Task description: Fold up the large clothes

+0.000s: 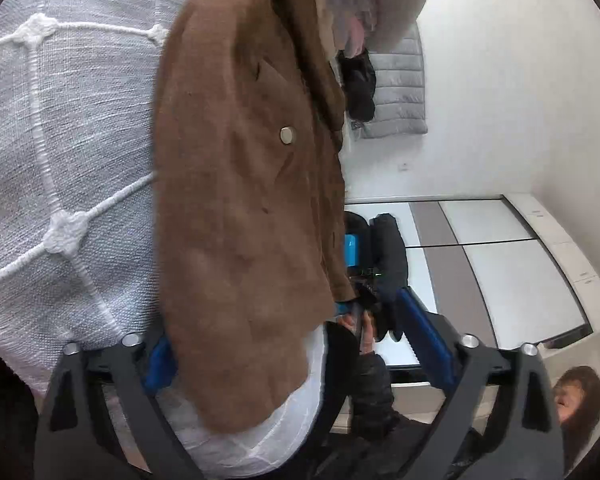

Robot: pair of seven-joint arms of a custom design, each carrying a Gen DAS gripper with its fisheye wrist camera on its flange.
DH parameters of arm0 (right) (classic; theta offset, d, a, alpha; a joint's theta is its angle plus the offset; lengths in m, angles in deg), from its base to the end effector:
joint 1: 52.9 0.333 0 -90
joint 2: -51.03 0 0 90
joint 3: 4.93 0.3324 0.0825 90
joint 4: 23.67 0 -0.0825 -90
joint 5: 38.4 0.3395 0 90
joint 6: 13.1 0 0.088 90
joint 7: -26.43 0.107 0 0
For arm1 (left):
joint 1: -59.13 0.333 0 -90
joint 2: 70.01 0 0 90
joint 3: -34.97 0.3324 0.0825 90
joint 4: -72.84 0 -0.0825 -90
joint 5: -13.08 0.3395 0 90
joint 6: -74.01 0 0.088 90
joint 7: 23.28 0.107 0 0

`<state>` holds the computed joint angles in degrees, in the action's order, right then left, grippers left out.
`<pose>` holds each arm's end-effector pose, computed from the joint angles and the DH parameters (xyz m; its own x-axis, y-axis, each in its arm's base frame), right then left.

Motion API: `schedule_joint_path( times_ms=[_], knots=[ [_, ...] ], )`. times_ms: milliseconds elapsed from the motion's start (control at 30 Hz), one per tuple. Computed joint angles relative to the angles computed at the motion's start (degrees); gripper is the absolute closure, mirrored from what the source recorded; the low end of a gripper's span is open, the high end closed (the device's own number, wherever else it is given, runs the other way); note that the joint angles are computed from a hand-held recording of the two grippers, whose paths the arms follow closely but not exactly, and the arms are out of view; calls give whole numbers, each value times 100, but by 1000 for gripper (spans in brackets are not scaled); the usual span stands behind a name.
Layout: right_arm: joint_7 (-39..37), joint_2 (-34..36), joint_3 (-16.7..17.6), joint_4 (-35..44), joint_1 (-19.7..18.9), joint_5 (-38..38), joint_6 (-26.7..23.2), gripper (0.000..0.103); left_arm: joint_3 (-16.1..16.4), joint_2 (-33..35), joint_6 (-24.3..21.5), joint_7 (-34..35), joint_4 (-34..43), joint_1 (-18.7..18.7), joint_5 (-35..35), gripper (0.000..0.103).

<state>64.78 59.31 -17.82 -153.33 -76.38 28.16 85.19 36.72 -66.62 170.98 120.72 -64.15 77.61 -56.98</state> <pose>0.4213 -0.2020 0.3512 -0.1167 -0.3858 -0.9152 -0.9206 0.3878 -0.0461 0.4260 0.0612 0.3528 -0.0036 -0.3151 0.9490 -0.9886 -0.1416 -0.0507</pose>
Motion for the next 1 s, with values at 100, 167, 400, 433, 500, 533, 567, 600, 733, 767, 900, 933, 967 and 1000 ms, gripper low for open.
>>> schedule_joint_path(
  times_ms=[100,167,400,433,500,533,567,600,733,767,900,933,967,1000],
  knots=[
    [-93,-222,13,-198,66,58,305,80,-209,-547,887,93,-178,-301,380,11],
    [-86,-372,4,-351,114,115,482,85,-360,-959,1702,-12,-384,-599,633,17],
    [-309,-1004,-82,-821,292,697,447,91,-285,-1391,3013,-388,-868,-1224,587,86],
    [-329,-1054,-88,-834,323,773,374,91,-290,-1476,3145,-414,-929,-1284,611,87],
    [-396,-1203,-89,-854,397,1015,151,91,-295,-1643,3381,-434,-1012,-1406,650,89],
    [-405,-1256,-100,-851,431,1119,33,91,-250,-1780,3410,-437,-1040,-1448,691,89],
    [-480,-1267,-132,-845,463,1312,-268,91,-249,-1975,3493,-430,-1103,-1530,648,90],
    [-554,-1302,-137,-855,492,1431,-386,91,-148,-2056,3458,-417,-1042,-1548,724,91],
    [-687,-1597,-207,-975,558,1798,-745,91,-27,-2759,3625,-454,-1135,-1762,947,94],
    [-698,-1663,-239,-1006,562,1855,-814,91,14,-2824,3651,-503,-1101,-1827,999,94],
    [-675,-1933,-417,-1188,493,1954,-1101,91,342,-3264,3548,-561,-1191,-1984,1204,95],
    [-665,-2008,-459,-1244,465,1944,-1121,91,410,-3335,3525,-547,-1227,-2020,1229,95],
    [-647,-2085,-515,-1316,431,1947,-1182,91,454,-3415,3507,-558,-1255,-2038,1289,95],
    [-651,-2124,-579,-1372,394,1924,-1265,91,499,-3515,3471,-592,-1293,-2056,1334,95]
  ],
)
